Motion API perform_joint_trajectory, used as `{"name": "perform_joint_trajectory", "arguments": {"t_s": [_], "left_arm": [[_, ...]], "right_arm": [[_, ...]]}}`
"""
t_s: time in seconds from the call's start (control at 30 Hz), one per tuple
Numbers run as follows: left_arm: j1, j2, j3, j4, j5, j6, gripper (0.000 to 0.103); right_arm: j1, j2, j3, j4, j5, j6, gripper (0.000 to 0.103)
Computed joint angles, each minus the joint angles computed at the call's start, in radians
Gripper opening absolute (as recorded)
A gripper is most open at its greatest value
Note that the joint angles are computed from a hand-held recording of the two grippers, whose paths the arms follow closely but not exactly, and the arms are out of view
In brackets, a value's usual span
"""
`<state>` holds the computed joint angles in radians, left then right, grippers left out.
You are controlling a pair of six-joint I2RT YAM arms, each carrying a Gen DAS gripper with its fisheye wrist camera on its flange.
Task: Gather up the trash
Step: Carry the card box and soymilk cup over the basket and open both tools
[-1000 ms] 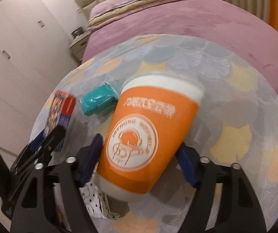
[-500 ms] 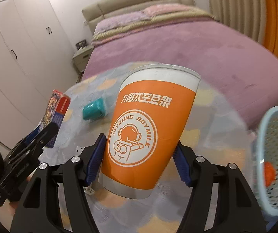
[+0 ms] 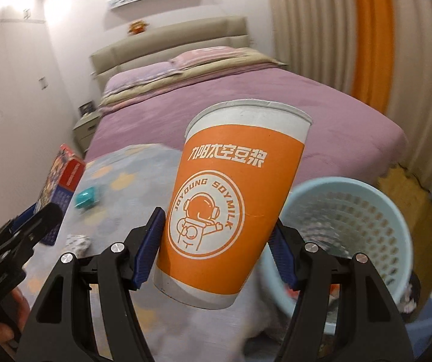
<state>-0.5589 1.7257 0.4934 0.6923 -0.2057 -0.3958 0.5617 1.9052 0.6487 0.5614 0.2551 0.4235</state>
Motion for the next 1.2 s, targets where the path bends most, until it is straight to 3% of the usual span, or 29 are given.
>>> {"name": "perform_joint_trajectory", "arguments": {"t_s": [0.3,0.63,0.73,0.93,1.2], "left_arm": [[-0.156,0.249,0.313,-0.106,0.017,-0.033,0.067],[-0.2,0.512,0.662,-0.301,0.063,-0.077,0.067],[-0.2,0.565,0.743,-0.345,0.083,-0.085,0.067],[-0.183,0.583,0.77,-0.343,0.151,-0.089,0.073],[-0.199,0.533,0.668,-0.263,0.141,-0.08,0.075]], "right_arm": [[-0.279,-0.027,-0.134,0.059,-0.088,-0.027,0.063],[-0.536,0.168,-0.054,0.047,-0.276,-0.093,0.063],[-0.563,0.203,-0.044,0.062,-0.286,-0.108,0.064],[-0.571,0.235,-0.022,0.069,-0.3,-0.099,0.065],[-0.569,0.22,-0.055,0.108,-0.311,-0.097,0.065]]}}
